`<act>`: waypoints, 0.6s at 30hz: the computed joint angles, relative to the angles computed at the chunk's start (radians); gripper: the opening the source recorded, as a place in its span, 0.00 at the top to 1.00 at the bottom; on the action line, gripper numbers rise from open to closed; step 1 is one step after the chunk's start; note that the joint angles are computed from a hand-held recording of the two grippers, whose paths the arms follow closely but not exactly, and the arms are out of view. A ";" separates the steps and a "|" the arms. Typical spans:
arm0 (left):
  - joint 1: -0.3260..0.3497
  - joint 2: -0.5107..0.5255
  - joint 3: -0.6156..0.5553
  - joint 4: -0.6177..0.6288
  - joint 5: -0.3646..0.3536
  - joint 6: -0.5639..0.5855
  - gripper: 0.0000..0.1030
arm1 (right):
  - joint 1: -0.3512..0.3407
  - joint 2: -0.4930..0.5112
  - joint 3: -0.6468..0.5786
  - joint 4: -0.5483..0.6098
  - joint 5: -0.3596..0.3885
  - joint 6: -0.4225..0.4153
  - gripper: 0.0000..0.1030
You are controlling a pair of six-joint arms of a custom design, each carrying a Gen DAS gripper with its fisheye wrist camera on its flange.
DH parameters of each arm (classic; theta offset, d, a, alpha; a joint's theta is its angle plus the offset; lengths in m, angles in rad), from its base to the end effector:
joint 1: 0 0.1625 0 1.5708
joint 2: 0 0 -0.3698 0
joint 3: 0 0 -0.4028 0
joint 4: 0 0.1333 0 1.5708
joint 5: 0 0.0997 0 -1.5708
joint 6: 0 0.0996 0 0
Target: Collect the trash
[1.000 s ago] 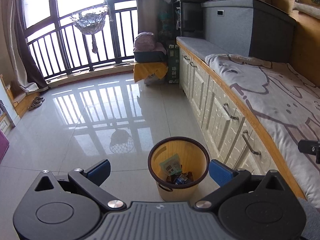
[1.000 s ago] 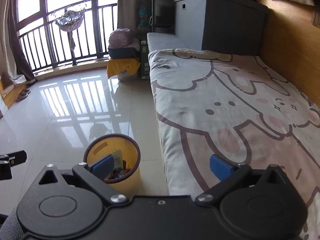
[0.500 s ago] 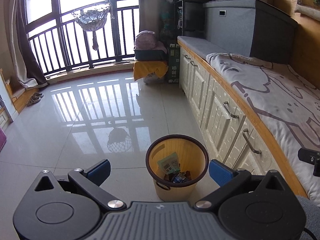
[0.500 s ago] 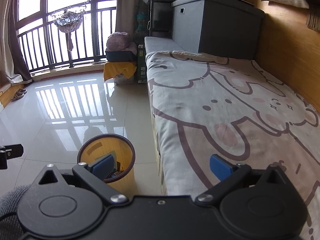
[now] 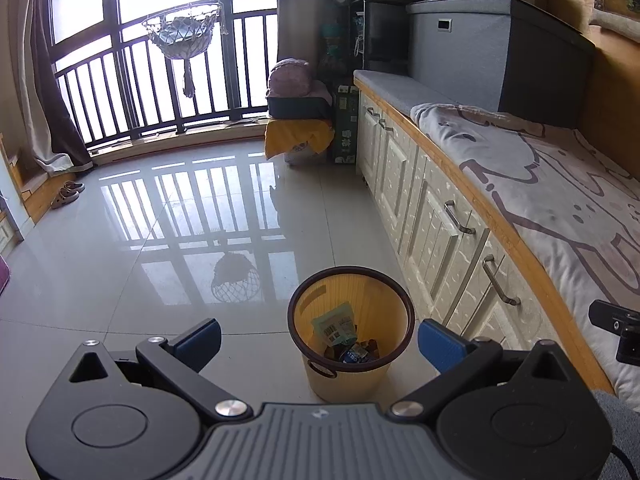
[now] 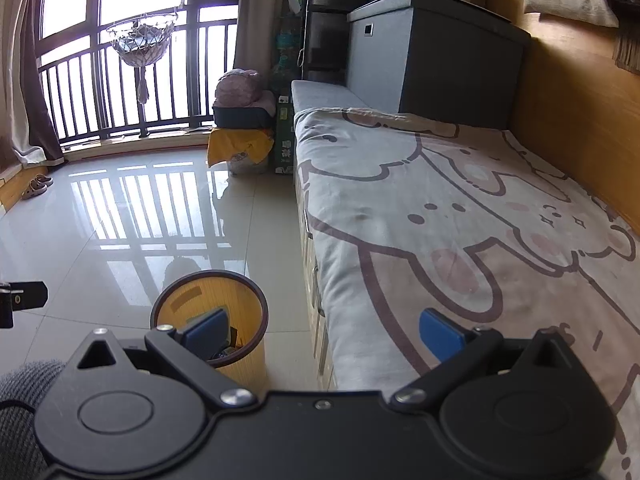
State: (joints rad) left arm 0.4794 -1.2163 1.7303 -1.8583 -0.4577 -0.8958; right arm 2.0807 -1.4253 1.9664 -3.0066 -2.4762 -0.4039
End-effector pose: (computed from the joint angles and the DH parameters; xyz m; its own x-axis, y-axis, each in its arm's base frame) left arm -0.3998 -0.4588 0.2460 -0.6907 -0.0478 -0.7216 0.5207 0.6595 -0.5421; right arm 0.2965 -0.4176 0.3602 -0.6508 0.0007 0.7592 -0.6103 0.5943 -0.5238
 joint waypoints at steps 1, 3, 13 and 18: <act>0.000 0.001 0.000 -0.002 0.000 0.002 0.00 | 0.000 0.000 -0.001 0.002 0.000 0.002 0.00; 0.000 0.003 -0.001 -0.002 -0.001 0.002 0.00 | 0.000 0.000 -0.001 0.005 0.000 0.007 0.00; 0.001 0.008 -0.003 -0.005 -0.005 0.003 0.00 | 0.000 0.000 -0.001 0.006 0.001 0.008 0.00; 0.001 0.010 -0.005 -0.003 -0.006 0.002 0.00 | -0.002 -0.001 0.000 0.005 0.002 0.010 0.00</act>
